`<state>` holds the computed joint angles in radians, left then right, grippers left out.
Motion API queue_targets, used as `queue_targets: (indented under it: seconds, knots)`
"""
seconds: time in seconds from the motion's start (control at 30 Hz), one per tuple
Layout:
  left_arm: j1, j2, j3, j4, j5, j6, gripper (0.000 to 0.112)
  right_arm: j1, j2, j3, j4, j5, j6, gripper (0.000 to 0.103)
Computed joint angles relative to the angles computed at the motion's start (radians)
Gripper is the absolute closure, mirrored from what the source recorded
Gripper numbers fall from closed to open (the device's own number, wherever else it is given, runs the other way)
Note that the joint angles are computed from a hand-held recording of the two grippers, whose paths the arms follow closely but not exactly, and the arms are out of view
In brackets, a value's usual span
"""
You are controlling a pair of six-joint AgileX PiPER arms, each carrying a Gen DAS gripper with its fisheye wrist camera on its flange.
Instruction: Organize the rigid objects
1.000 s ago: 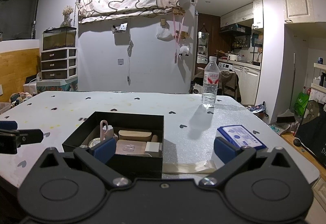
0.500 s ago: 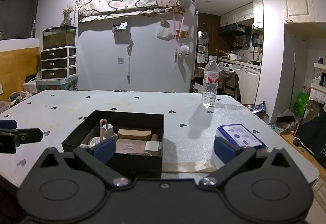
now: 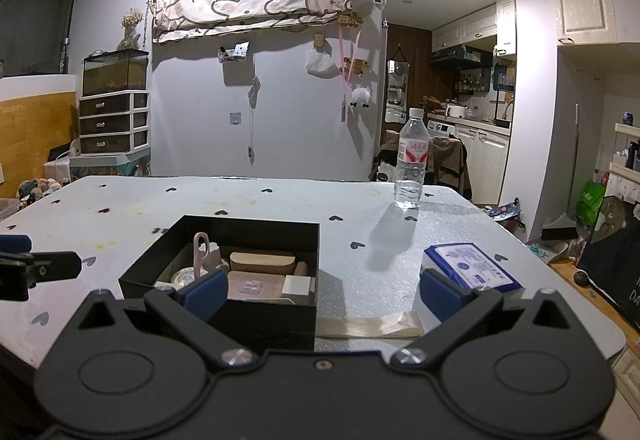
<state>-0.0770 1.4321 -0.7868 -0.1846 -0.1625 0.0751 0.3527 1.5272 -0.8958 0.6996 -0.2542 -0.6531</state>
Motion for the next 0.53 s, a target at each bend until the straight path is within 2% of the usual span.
queue_targets:
  seconds: [0.53]
  knots:
    - [-0.007, 0.003, 0.004, -0.006, -0.004, 0.003, 0.009, 0.002, 0.002, -0.001, 0.012, -0.001, -0.012, 0.000]
